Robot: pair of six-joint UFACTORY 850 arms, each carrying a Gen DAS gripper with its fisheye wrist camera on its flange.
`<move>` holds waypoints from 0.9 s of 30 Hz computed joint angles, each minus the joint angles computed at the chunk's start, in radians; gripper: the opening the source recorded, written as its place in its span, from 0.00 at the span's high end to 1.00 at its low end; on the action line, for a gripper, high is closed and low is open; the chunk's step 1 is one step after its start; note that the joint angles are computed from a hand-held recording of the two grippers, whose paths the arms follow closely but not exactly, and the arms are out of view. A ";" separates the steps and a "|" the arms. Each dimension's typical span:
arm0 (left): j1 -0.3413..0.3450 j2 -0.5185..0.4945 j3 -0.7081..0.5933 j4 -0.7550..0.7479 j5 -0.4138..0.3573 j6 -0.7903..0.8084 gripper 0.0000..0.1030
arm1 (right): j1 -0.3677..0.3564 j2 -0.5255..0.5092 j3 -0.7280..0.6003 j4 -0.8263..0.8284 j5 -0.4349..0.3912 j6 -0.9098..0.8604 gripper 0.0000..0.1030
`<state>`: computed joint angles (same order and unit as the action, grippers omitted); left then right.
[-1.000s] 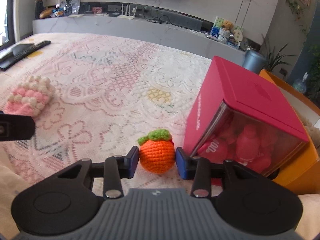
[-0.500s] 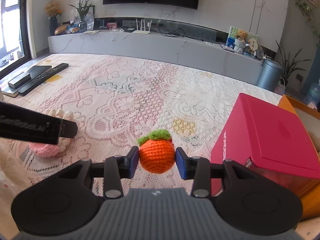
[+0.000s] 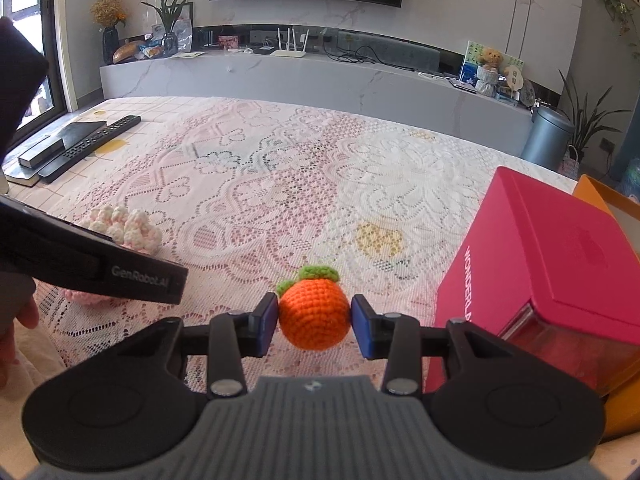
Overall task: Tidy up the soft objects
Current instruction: 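Grasp the pink-white knitted item with the left tool while the right tool grasps the orange knitted fruit, then lift and carry the knitted item and knitted fruit with both tools over the orange box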
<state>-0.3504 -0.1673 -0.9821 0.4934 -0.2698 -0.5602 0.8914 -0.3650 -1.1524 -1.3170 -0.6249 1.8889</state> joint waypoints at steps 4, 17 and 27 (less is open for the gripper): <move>-0.006 -0.004 0.001 0.091 -0.012 -0.098 0.40 | 0.002 0.002 0.004 0.004 0.004 -0.002 0.62; 0.010 0.053 0.048 0.307 0.041 -0.383 0.83 | 0.014 0.024 0.021 -0.029 -0.010 0.020 0.62; 0.002 0.189 0.137 0.712 0.157 -0.792 0.85 | 0.025 0.070 0.051 -0.069 -0.012 0.062 0.62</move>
<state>-0.3488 0.0222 -0.8446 1.2052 -0.1131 -1.3520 0.9164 -0.2950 -1.1019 -1.3858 -0.6372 1.9510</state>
